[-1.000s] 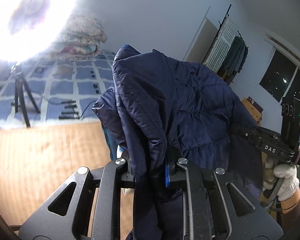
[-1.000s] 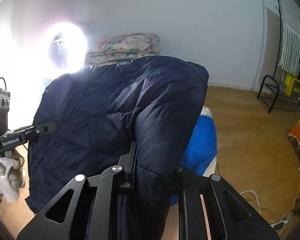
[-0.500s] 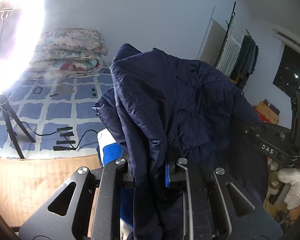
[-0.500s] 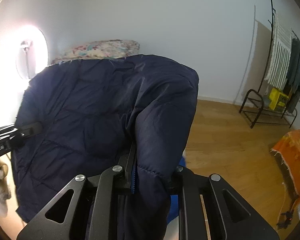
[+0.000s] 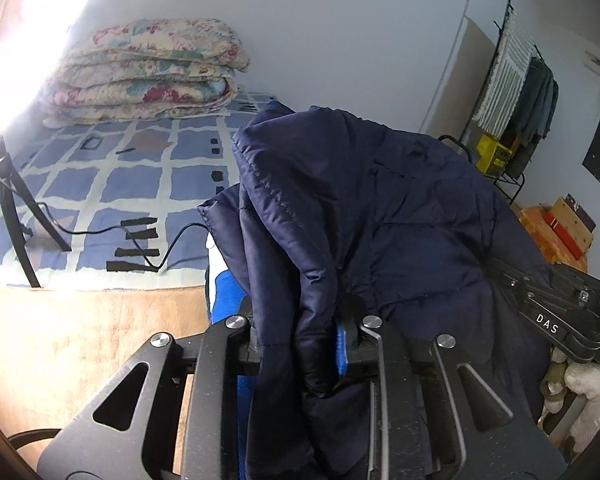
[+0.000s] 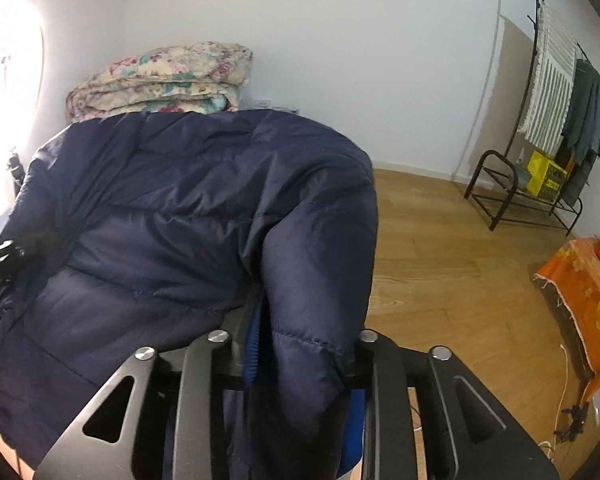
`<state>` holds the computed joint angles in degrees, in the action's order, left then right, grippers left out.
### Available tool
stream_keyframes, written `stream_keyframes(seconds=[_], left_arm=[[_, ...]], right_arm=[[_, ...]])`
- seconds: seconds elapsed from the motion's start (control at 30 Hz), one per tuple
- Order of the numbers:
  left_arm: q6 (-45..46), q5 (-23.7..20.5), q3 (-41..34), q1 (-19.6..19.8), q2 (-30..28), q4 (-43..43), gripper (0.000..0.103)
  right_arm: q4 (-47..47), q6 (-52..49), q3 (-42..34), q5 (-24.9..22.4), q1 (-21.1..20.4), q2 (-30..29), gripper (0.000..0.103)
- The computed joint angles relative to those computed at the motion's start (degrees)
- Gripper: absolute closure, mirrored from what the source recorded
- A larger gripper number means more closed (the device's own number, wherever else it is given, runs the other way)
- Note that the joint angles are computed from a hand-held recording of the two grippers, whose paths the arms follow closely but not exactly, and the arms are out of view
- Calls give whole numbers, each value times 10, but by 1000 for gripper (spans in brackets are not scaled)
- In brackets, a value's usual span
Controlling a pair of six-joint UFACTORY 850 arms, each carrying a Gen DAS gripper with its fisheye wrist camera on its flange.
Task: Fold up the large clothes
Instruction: 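Lift the jacket bundle with both tools and carry it onto the blue folded garment, then open both tools and pull them back from the jacket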
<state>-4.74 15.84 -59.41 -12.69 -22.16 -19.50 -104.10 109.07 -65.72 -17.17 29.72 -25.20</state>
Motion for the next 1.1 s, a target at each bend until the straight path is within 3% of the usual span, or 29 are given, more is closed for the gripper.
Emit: stream_keyframes(seconds=[0.1, 0.17, 0.2, 0.23, 0.3, 0.4, 0.77, 0.97, 1.1], left_arm=[[54, 2, 2, -4, 1, -70, 64], [73, 5, 4, -4, 2, -94, 59], [89, 6, 4, -5, 2, -111, 51], [129, 6, 2, -7, 2, -150, 36], [163, 1, 1, -6, 1, -188, 23], [88, -7, 10, 1, 7, -126, 23], [183, -9, 53, -12, 61, -203, 23], [207, -7, 103, -19, 127, -222, 23], [263, 3, 155, -33, 205, -267, 23]], right_arm=[[61, -62, -9, -27, 9, -5, 67], [87, -90, -13, -69, 18, -6, 60], [94, -96, -15, -90, 22, -8, 49], [98, -98, -17, -117, 27, -9, 38], [88, -88, -12, -168, 38, -7, 25], [87, -81, -1, -144, 33, 9, 24], [118, -116, 28, -136, 47, 49, 24], [134, -108, 53, -121, 55, 97, 24], [155, -106, 78, -118, 72, 139, 24]])
